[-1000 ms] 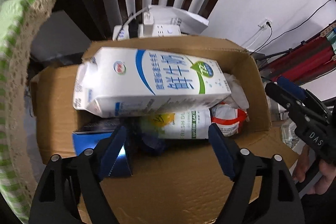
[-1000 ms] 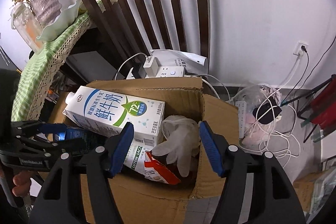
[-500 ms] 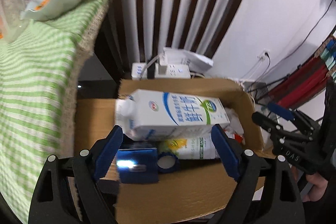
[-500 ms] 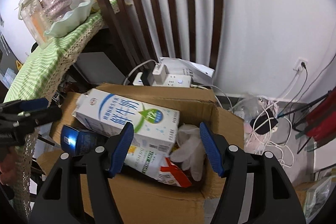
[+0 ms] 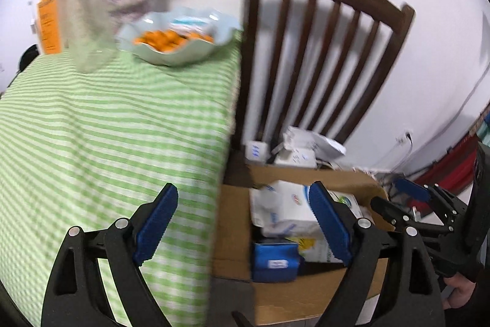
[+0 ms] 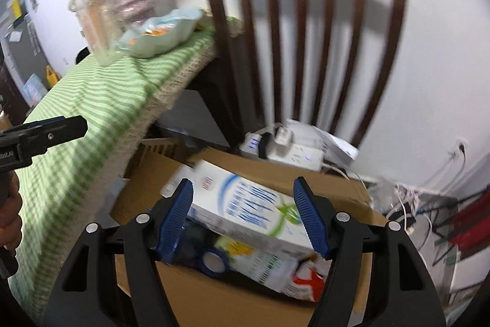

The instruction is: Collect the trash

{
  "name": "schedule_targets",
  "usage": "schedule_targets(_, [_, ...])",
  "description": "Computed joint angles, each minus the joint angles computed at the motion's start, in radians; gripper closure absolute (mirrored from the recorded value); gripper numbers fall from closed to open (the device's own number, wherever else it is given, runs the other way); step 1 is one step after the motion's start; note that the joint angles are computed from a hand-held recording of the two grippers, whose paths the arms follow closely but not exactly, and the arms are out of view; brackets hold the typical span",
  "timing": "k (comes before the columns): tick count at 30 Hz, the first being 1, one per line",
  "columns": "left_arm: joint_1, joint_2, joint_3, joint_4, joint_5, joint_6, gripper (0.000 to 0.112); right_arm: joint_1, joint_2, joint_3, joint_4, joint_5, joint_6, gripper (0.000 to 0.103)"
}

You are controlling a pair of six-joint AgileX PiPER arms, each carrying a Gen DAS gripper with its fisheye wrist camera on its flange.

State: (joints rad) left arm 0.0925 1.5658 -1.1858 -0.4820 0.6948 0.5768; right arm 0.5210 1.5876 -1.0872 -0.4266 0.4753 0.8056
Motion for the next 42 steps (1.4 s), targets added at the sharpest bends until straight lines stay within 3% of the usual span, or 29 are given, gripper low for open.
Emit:
schedule_targets(17, [0.347,-0.009,-0.122,-0.182,0.085,0.191,0.026,0.17,0.225,-0.404,-0.033,0.127,-0.043,0.036])
schedule_targets(28, [0.592,-0.037,-0.141,-0.335,0.117,0.377,0.023,0.28,0.341,-0.615,-0.071,0.149,-0.032,0.036])
schedule_targets(33, [0.705,-0.008,-0.172,-0.388,0.112,0.442,0.022,0.336,0.438,-0.79,-0.056,0.203,-0.077,0.032])
schedule_targets(38, [0.818,0.061,-0.258,-0.394,0.156,0.42,0.022,0.378,0.565,-1.018,-0.003,0.285,-0.163,0.032])
schedule_targets(42, [0.897,0.105,-0.319,-0.41,0.169,0.418,0.022,0.404,0.712,-1.294,0.055,0.394,-0.251,0.032])
